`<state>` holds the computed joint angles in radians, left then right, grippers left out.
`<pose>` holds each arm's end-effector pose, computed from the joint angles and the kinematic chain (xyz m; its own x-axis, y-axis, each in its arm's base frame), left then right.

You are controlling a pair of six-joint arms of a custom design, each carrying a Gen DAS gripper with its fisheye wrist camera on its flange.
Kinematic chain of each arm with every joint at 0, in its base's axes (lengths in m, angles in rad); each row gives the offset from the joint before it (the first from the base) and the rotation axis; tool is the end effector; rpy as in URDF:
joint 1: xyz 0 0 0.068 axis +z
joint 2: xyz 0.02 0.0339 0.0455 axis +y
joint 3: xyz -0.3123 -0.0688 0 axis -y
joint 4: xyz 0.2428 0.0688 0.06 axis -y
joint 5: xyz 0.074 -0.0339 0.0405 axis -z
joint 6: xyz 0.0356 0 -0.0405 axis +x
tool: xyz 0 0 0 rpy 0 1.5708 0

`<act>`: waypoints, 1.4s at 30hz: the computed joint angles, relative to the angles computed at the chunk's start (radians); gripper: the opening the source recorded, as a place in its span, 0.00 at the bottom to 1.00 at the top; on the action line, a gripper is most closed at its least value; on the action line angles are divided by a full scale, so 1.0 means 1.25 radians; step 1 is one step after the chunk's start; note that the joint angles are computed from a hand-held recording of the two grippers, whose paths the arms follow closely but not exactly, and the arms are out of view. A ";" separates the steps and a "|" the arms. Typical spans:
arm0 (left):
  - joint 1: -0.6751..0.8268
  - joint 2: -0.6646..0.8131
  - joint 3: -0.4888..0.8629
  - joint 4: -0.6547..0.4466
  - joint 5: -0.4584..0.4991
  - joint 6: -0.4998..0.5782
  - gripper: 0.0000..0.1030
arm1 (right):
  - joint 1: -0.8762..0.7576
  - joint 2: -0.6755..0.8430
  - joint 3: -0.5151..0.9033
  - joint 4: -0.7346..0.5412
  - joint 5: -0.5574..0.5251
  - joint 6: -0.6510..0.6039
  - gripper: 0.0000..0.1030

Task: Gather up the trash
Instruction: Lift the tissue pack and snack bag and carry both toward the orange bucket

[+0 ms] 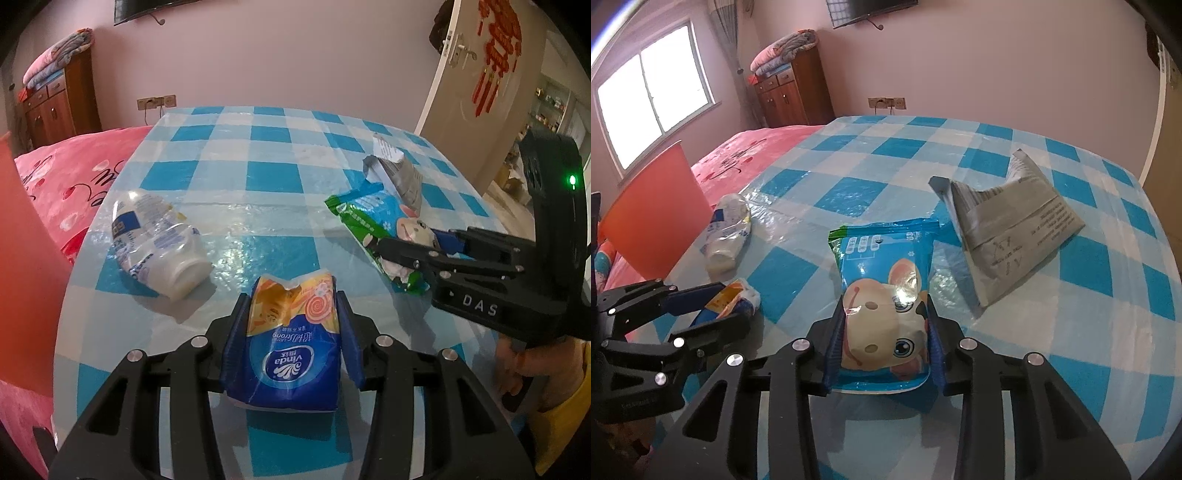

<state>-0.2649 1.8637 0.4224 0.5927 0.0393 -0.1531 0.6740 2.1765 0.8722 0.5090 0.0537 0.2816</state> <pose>0.2635 -0.0729 0.0973 -0.7594 0.0481 -0.6488 0.1729 0.9763 -0.1299 0.3109 0.2459 0.0736 -0.7010 -0.2048 -0.6831 -0.4154 0.8958 0.1577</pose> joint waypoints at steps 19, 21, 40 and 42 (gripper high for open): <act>0.110 -0.169 -0.089 0.020 0.082 0.031 0.45 | 0.065 -0.090 -0.012 -0.052 0.032 0.045 0.37; 0.127 -0.189 -0.092 0.010 0.089 0.038 0.45 | 0.072 -0.099 -0.005 -0.066 0.033 0.052 0.37; 0.324 -0.377 -0.075 -0.144 0.200 0.092 0.45 | 0.114 -0.141 0.052 -0.150 0.028 0.095 0.37; 0.332 -0.377 -0.080 -0.143 0.207 0.095 0.45 | 0.113 -0.112 0.060 -0.156 0.033 0.103 0.37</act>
<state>0.1495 1.3920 0.3227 0.4133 0.2981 -0.0344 0.8150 2.0360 0.9469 0.3143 0.0951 0.4100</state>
